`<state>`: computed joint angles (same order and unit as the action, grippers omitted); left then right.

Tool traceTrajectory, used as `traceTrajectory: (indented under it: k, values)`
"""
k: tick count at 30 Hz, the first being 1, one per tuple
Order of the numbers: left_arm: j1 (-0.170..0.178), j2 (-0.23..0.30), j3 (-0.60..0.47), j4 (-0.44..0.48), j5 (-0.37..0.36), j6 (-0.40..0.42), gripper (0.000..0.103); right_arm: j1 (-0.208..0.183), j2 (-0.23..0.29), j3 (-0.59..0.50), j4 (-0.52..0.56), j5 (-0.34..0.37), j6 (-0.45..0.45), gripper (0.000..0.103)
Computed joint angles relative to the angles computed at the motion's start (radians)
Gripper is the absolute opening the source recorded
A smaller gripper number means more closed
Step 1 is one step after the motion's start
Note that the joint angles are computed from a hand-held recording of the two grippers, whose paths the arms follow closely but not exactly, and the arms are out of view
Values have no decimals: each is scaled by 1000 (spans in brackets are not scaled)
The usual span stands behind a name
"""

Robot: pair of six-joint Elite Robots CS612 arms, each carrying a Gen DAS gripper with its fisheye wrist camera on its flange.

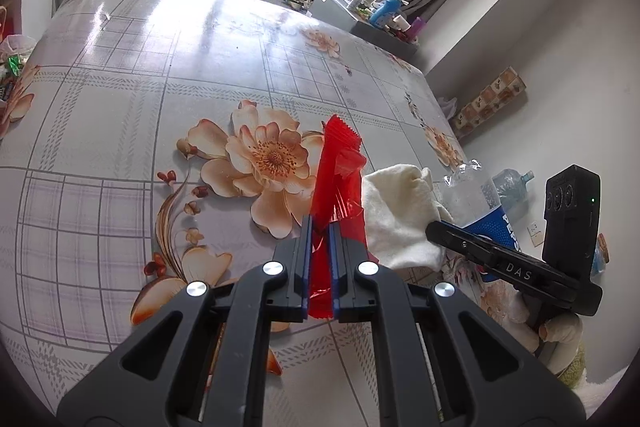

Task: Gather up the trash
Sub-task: 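Grasp the white cloth with the right tool while the left tool holds the red wrapper, then carry the white cloth and red wrapper over the blue wastebasket with both tools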

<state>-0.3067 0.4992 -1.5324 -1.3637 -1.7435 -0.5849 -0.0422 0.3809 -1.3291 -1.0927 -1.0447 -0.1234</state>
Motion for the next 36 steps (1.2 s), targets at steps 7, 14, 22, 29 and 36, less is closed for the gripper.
traceTrajectory:
  k: [7,14,22,29,36]
  values:
    - [2,-24,0,-38,21,9,6,-37,7,-50,-54,176,49,4]
    - [-7,-61,35,-98,-3,49,6,-85,18,-82,-159,316,174,4]
    - [-41,-130,145,-192,-74,147,6,-143,40,-122,-321,336,347,4]
    - [-88,-214,303,-260,-156,273,6,-206,73,-169,-485,300,527,4]
    - [-140,-303,504,-316,-254,369,6,-273,110,-215,-570,227,661,4]
